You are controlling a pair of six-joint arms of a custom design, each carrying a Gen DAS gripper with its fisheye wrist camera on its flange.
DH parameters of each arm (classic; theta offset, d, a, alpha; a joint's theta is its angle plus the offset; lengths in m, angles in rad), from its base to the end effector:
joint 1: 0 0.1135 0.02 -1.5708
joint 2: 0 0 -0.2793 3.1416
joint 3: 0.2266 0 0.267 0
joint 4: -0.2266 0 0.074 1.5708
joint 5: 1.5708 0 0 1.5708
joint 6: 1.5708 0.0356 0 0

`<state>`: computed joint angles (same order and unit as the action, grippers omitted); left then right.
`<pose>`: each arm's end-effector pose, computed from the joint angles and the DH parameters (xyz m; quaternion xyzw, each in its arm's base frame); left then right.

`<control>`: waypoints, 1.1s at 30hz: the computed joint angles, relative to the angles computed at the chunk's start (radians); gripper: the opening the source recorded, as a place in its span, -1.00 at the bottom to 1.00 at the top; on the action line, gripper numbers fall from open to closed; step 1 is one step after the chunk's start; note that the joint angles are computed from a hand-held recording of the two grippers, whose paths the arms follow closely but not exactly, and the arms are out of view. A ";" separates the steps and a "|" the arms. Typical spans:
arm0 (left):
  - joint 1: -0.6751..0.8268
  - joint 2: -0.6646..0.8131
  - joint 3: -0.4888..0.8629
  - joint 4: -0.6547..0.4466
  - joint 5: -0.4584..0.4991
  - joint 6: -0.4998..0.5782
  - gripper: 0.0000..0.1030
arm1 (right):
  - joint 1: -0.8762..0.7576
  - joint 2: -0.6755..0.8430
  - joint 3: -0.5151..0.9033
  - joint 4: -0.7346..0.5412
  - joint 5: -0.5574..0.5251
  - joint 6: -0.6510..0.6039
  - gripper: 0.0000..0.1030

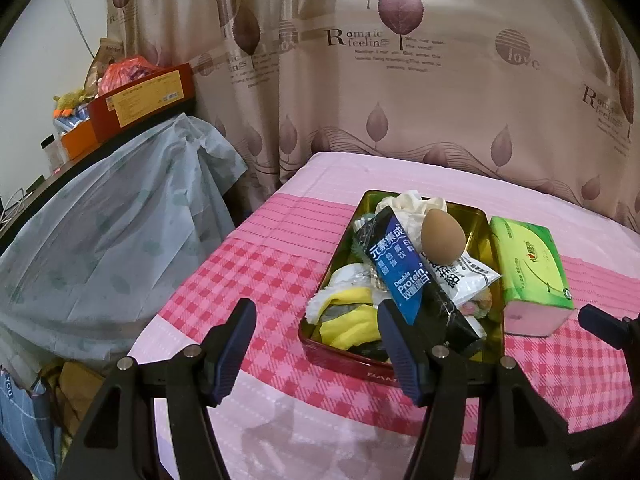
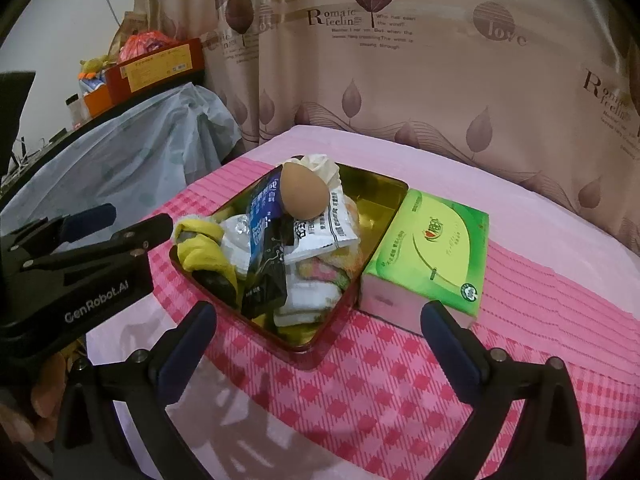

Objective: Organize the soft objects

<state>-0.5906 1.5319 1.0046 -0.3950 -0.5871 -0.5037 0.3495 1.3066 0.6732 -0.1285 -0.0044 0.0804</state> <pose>0.2824 -0.1656 0.2309 -0.0527 0.9105 0.0756 0.4031 0.2551 0.0931 0.2018 -0.1242 0.9109 0.0859 0.3840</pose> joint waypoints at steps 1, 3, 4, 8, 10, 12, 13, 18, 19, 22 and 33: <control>0.000 0.000 0.001 -0.001 -0.001 0.001 0.26 | 0.001 0.001 -0.001 0.000 0.000 0.000 0.97; -0.002 0.001 0.001 0.000 -0.002 -0.001 0.26 | 0.001 0.004 -0.003 0.000 -0.003 0.004 0.97; -0.002 0.002 0.001 -0.001 -0.002 0.000 0.26 | 0.001 0.006 -0.003 0.000 -0.005 0.005 0.97; -0.003 0.002 0.001 0.000 -0.002 -0.001 0.26 | 0.005 0.012 -0.004 0.000 -0.003 0.010 0.97; -0.002 0.002 0.001 -0.001 -0.002 0.000 0.26 | 0.007 0.013 -0.004 0.001 0.000 0.011 0.97; -0.002 0.002 0.002 -0.002 0.000 -0.001 0.26 | 0.008 0.013 -0.004 0.002 0.001 0.014 0.97; -0.002 0.002 0.002 -0.002 0.000 -0.001 0.26 | 0.009 0.014 -0.005 0.003 0.002 0.016 0.97; -0.002 0.002 0.002 -0.001 -0.002 0.000 0.26 | 0.013 0.015 -0.007 0.002 0.003 0.015 0.97; -0.002 0.001 0.001 -0.001 -0.001 0.000 0.26 | 0.017 0.016 -0.008 0.002 0.006 0.017 0.97; -0.002 0.002 0.001 -0.001 -0.001 0.000 0.26 | 0.021 0.014 -0.014 0.005 0.010 0.020 0.97; -0.002 0.003 0.001 0.000 -0.002 0.000 0.26 | 0.022 0.017 -0.011 0.001 0.011 0.023 0.98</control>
<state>-0.5930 1.5347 1.0059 -0.3950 -0.5892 -0.5038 0.3715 1.3235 0.6623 -0.1273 0.0062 0.1033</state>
